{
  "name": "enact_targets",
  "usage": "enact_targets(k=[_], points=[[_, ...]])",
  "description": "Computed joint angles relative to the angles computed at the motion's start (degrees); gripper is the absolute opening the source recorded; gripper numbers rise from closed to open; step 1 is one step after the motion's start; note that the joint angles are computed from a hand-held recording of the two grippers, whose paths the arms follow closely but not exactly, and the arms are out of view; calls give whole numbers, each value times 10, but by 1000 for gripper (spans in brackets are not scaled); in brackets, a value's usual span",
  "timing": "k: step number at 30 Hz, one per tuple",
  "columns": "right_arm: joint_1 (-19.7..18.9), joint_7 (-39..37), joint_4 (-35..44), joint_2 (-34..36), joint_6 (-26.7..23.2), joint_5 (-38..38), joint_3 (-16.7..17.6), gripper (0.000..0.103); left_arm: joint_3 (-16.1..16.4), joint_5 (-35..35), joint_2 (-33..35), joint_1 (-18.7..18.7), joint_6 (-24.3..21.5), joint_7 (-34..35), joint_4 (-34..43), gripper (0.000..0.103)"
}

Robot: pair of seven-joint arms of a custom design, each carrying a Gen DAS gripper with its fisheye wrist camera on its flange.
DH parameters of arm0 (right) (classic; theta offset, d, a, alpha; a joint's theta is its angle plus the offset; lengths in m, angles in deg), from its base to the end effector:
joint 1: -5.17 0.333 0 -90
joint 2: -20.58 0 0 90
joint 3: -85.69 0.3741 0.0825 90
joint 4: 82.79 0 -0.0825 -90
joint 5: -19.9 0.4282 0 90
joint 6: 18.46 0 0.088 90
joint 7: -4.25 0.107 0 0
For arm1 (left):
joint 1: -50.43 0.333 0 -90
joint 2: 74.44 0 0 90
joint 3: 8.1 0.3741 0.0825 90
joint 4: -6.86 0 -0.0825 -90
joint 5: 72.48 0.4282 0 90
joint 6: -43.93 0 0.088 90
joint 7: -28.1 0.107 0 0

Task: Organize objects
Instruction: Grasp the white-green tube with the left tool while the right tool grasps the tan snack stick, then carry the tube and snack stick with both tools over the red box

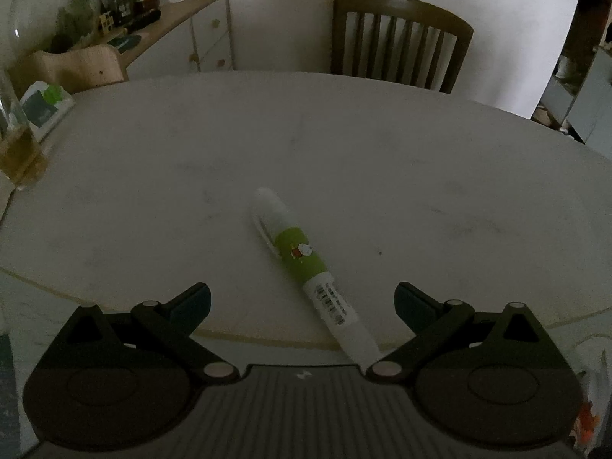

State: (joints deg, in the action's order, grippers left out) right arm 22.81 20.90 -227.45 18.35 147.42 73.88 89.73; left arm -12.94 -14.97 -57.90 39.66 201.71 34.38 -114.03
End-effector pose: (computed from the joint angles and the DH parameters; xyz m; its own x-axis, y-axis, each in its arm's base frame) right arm 0.4808 0.1396 0.3430 0.7040 -0.7101 0.0091 -0.6051 -0.6065 -0.5157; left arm 0.6095 -0.2040 0.3275 0.3087 -0.9510 0.0157 -0.7831 -0.2635 -0.5632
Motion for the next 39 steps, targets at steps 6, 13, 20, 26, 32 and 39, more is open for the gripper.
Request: enact_targets(k=[6,13,20,26,32,39], points=[[-1,23,5,12,2,-31,3,58,0,-14,14,3,-3,3,8,102],[-2,45,8,21,5,-53,6,52,11,12,17,-5,-16,-16,14,89],[0,43,4,16,4,-50,8,39,10,43,17,-1,2,-9,18,27],[2,50,-4,12,7,-50,7,20,9,55,7,2,25,-9,1,16],[1,99,-22,-3,22,-72,6,19,1,62,-22,0,47,-21,-41,16],[-1,136,-49,-32,12,-87,-3,18,-22,21,-72,2,83,-28,-113,16]])
